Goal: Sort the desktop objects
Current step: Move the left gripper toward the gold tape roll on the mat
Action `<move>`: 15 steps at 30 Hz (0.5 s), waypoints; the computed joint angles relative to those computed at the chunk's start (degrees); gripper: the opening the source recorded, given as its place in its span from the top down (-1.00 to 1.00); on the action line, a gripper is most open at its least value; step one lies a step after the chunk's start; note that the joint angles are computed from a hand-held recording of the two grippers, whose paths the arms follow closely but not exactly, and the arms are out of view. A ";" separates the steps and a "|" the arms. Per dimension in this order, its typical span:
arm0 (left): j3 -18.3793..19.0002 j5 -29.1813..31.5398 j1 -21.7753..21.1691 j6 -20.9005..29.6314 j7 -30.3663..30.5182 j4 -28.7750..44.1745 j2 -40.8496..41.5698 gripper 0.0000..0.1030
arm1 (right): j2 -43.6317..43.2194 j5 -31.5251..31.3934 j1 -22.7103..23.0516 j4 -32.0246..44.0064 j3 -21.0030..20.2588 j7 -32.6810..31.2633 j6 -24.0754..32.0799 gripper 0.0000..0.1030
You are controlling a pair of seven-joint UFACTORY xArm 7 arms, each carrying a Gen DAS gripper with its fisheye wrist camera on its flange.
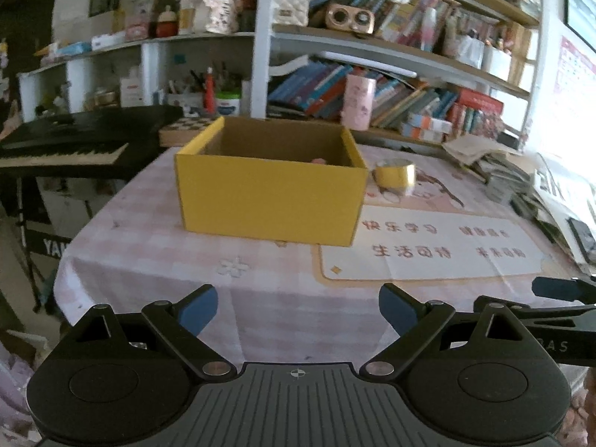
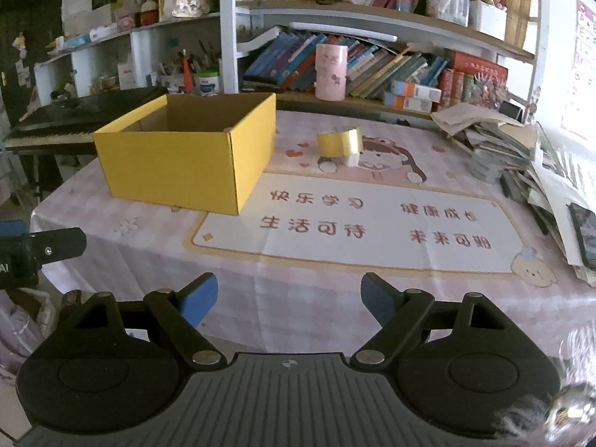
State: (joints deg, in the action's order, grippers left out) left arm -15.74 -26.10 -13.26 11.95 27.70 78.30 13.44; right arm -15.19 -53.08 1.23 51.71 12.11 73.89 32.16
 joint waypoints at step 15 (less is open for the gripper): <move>-0.33 1.14 -2.52 1.80 4.50 0.71 0.63 -0.86 | -2.23 1.38 -0.81 -2.89 0.48 0.34 0.35 -0.66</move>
